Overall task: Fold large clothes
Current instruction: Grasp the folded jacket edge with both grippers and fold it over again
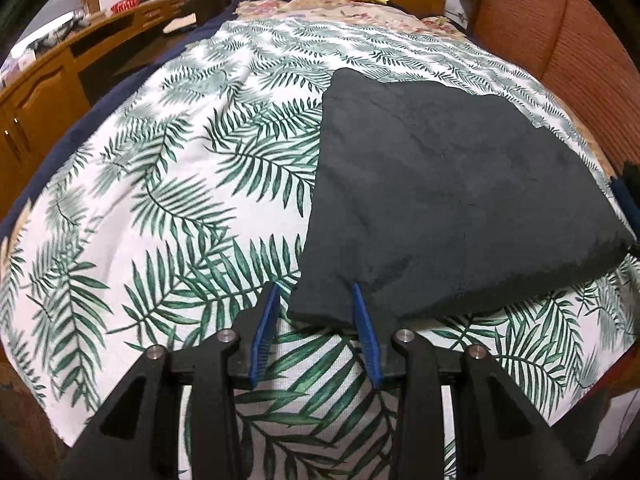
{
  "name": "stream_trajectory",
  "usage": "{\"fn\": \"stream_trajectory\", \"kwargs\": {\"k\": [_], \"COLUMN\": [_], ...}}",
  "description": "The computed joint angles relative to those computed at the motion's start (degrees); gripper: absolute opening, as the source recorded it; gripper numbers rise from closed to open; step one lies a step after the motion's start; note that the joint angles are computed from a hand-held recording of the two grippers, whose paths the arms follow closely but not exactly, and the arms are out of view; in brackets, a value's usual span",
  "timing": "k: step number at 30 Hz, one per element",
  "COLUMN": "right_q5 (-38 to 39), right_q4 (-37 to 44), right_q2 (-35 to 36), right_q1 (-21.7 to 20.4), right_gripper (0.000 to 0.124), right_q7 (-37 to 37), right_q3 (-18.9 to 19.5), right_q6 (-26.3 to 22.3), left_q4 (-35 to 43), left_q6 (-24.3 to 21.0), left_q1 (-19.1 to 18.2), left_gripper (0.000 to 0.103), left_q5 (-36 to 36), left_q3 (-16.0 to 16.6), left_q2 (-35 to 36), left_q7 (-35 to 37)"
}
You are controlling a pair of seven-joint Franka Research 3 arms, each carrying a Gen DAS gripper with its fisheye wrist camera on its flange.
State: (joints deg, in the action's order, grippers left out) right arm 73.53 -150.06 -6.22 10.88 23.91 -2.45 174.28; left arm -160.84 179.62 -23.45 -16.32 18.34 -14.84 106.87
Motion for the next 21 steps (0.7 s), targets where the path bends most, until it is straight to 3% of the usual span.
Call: {"fn": "stream_trajectory", "kwargs": {"k": [2, 6, 8, 9, 11, 13, 15, 17, 18, 21], "right_q5": [1.0, 5.1, 7.1, 10.1, 14.6, 16.1, 18.0, 20.6, 21.8, 23.4], "right_q4": [0.2, 1.0, 1.2, 1.4, 1.9, 1.9, 1.8, 1.5, 1.1, -0.9], "right_q2": [0.3, 0.9, 1.0, 0.8, 0.6, 0.4, -0.3, -1.7, -2.9, -7.1], "right_q1": [0.1, -0.5, -1.1, -1.4, -2.1, -2.8, -2.9, -3.0, -3.2, -3.5], "right_gripper": [0.082, 0.082, 0.082, 0.079, 0.064, 0.031, 0.015, 0.01, 0.008, 0.005], "right_q7": [-0.7, -3.3, -4.5, -6.4, -9.5, -10.9, -13.2, -15.6, -16.4, -18.3], "right_q3": [-0.1, -0.4, -0.4, -0.5, -0.7, -0.3, 0.3, 0.7, 0.8, 1.2], "right_q6": [-0.5, -2.8, -3.9, -4.8, -6.9, -8.4, -8.5, -8.1, -8.0, -7.7], "left_q4": [0.3, 0.5, 0.7, 0.9, 1.0, 0.4, -0.3, -1.5, -2.1, -4.7], "left_q6": [-0.1, 0.9, 1.3, 1.3, 1.4, 2.4, 3.0, 3.8, 4.3, 5.3], "left_q1": [-1.9, -3.1, -7.0, -8.1, -10.1, -8.3, -7.2, -2.4, -1.4, -1.8], "left_gripper": [0.036, 0.036, 0.036, 0.036, 0.024, 0.011, 0.007, 0.005, 0.005, 0.005], "left_q5": [-1.2, -2.9, -4.5, -4.9, -5.6, -4.3, -2.5, 0.4, 1.4, 3.5], "left_q3": [1.8, 2.2, 5.8, 6.9, 8.4, 6.4, 5.3, 0.6, -0.2, 0.6], "left_q2": [0.3, 1.1, 1.0, 1.1, 0.9, 0.6, -0.2, -1.7, -2.6, -7.8], "left_q7": [0.8, 1.1, 2.8, 3.4, 4.6, 4.2, 3.2, 1.1, 0.4, -0.7]}}
